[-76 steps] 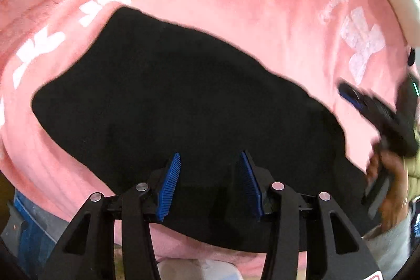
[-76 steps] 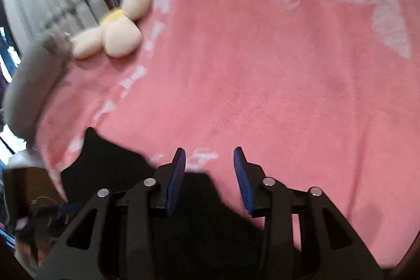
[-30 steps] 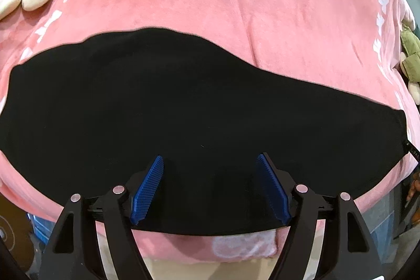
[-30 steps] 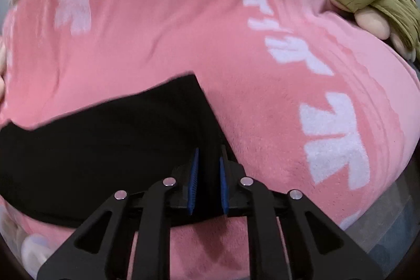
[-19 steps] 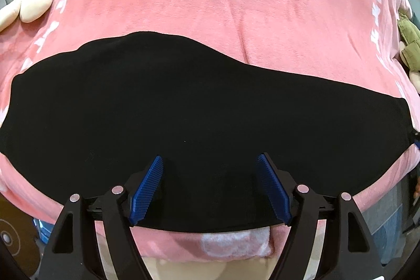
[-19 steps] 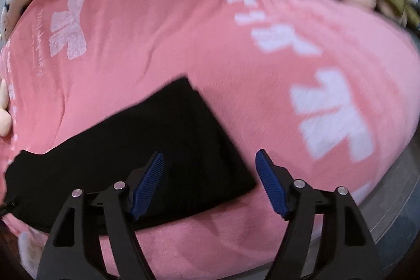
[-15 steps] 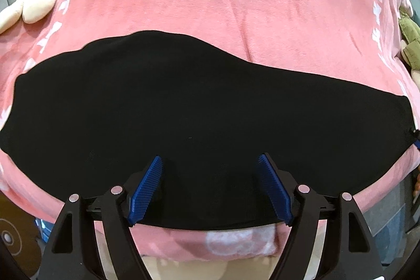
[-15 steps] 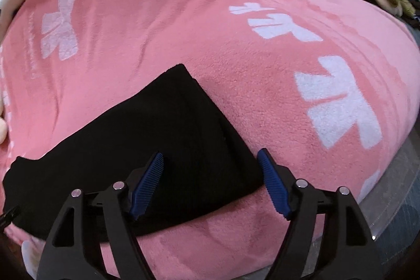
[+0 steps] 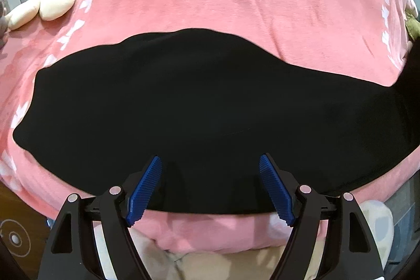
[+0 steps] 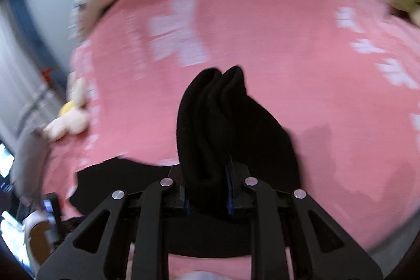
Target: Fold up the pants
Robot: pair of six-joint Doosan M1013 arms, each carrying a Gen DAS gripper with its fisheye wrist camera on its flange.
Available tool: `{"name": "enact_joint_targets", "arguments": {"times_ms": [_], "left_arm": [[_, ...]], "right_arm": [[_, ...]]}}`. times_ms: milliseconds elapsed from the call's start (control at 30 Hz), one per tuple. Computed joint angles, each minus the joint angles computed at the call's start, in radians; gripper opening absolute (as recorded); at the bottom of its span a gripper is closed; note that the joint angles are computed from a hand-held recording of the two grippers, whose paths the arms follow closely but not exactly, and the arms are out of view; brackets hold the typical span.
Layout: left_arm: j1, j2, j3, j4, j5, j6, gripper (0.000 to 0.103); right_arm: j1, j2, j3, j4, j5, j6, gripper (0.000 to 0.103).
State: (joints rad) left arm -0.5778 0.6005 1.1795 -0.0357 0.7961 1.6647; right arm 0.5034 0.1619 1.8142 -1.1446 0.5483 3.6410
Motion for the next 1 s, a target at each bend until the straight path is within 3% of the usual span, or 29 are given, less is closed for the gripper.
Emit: {"name": "enact_joint_targets", "arguments": {"times_ms": [133,233,400,500,533,600,700,800,900,1000], "left_arm": [[0.037,-0.018,0.028,-0.042,-0.018,0.02,0.078],[0.061,-0.024,0.04,-0.039,-0.036,0.017,0.078],[0.106,-0.021,0.036,-0.049,-0.039,-0.002,0.079],[0.125,-0.021,0.039,-0.057,-0.041,-0.017,0.079],[0.129,-0.02,0.037,-0.058,-0.039,-0.022,0.079],[0.14,-0.021,0.038,-0.073,-0.038,-0.015,0.079],[0.149,-0.022,0.039,-0.103,-0.043,0.007,0.079],[0.154,-0.029,0.048,-0.144,-0.048,0.034,0.08],[0.152,-0.032,0.052,-0.187,-0.051,0.067,0.081],[0.145,-0.031,0.049,-0.219,-0.039,0.088,0.081]], "right_arm": [[0.01,0.107,-0.137,0.105,-0.095,-0.194,0.018],[0.014,0.195,-0.236,0.284,-0.153,-0.396,0.018],[0.024,0.329,-0.378,0.68,-0.139,-0.829,0.02],[0.029,0.391,-0.446,0.852,-0.062,-1.038,0.029],[0.039,0.4,-0.456,0.829,-0.038,-1.048,0.033],[0.055,0.39,-0.469,0.796,-0.001,-1.046,0.059],[0.078,0.321,-0.402,0.586,-0.02,-0.844,0.069],[0.091,0.234,-0.303,0.39,0.098,-0.568,0.075],[0.079,0.186,-0.217,0.393,0.188,-0.435,0.075],[0.052,0.146,-0.117,0.442,0.134,-0.32,0.076]]}}
